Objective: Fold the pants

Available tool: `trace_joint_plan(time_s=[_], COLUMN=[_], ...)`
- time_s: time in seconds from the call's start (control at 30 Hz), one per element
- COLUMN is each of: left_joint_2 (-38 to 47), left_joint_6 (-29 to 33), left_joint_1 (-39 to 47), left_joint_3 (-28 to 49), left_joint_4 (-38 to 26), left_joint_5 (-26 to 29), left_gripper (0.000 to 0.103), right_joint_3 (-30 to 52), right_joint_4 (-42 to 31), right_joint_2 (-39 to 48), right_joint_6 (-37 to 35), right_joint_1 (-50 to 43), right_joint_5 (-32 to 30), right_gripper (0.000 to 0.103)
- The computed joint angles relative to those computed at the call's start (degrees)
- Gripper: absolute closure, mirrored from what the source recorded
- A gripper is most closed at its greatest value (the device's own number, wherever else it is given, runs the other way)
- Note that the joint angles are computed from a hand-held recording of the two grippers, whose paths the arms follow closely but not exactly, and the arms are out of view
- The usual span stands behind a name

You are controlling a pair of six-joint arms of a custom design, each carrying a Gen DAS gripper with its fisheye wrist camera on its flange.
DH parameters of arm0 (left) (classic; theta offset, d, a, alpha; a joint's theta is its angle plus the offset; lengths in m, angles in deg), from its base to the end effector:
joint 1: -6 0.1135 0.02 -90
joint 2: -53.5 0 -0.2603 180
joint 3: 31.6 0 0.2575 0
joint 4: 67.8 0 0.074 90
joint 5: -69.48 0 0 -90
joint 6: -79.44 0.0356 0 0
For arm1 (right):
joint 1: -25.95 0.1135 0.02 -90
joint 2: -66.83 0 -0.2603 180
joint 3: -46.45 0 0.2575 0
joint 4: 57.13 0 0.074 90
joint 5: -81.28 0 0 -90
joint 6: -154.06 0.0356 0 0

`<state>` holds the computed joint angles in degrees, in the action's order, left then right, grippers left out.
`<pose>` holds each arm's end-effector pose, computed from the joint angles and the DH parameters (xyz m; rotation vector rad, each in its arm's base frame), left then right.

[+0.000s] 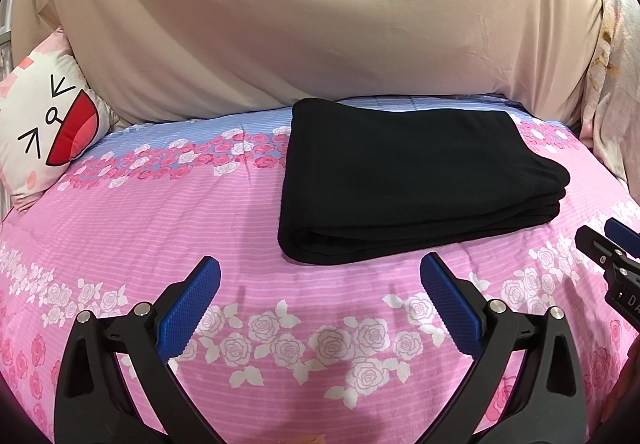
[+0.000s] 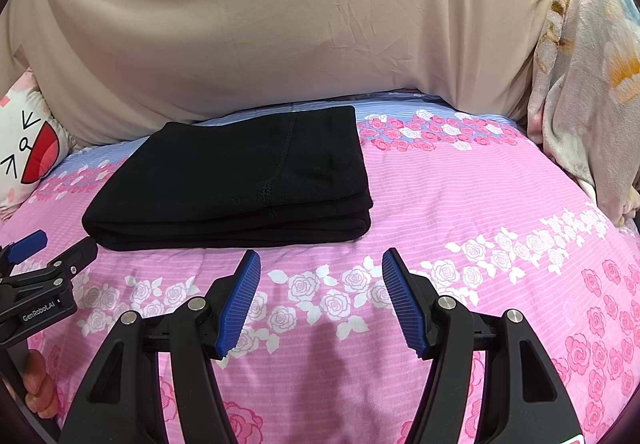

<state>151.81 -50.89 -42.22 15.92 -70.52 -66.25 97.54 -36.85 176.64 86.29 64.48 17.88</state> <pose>0.2050 -0.1912 0.0921 -0.1503 2.1655 0.1544 0.2640 0.1899 0.0725 -0.0617 2.1606 0.0866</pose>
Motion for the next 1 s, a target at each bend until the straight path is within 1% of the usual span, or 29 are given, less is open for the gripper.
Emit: trace_joint_plan(time_s=[0.13, 0.27, 0.33, 0.4, 0.6, 0.67, 0.7, 0.8, 0.83, 0.87, 1.0], left_joint_2=[-0.48, -1.85, -1.99, -1.78, -2.05, -1.80, -1.56, 0.68, 0.64, 0.51, 0.08], left_joint_6=[1.08, 3.20, 2.81, 1.76, 2.12, 1.95, 1.88, -0.86, -0.78, -0.97, -1.65], left_joint_1=[-0.17, 0.76, 1.48, 1.85, 1.17, 0.97, 0.91, 0.62, 0.61, 0.54, 0.94], left_joint_3=[-0.81, -3.58, -3.80, -3.33, -3.87, -3.39, -3.00, 0.85, 0.75, 0.58, -0.06], left_joint_4=[1.63, 7.08, 7.21, 5.94, 6.70, 5.95, 5.39, -1.37, -1.21, -1.19, -1.01], left_joint_5=[0.23, 3.53, 4.64, 4.63, 3.47, 3.06, 2.85, 0.81, 0.88, 0.65, 0.94], left_gripper=[0.005, 0.005, 0.005, 0.005, 0.005, 0.005, 0.005, 0.005, 0.005, 0.005, 0.005], right_joint_3=[0.04, 0.07, 0.09, 0.17, -0.15, -0.20, -0.51, -0.66, -0.54, -0.67, -1.07], right_joint_4=[-0.05, -0.01, -0.16, -0.17, -0.39, -0.38, -0.28, -0.04, 0.05, 0.14, 0.50], right_joint_2=[0.06, 0.15, 0.13, 0.18, -0.05, -0.08, -0.27, -0.29, -0.21, -0.31, -0.64], right_joint_6=[0.01, 0.04, 0.04, 0.12, 0.09, 0.06, -0.01, -0.11, -0.46, -0.53, -1.26], right_joint_1=[0.00, 0.05, -0.02, 0.05, 0.22, 0.29, 0.30, 0.20, -0.08, -0.09, -0.41], right_joint_5=[0.01, 0.08, 0.03, 0.16, 0.59, 0.59, 0.61, 0.51, 0.16, 0.16, -0.01], right_gripper=[0.041, 0.041, 0.041, 0.041, 0.041, 0.041, 0.041, 0.039, 0.036, 0.035, 0.034])
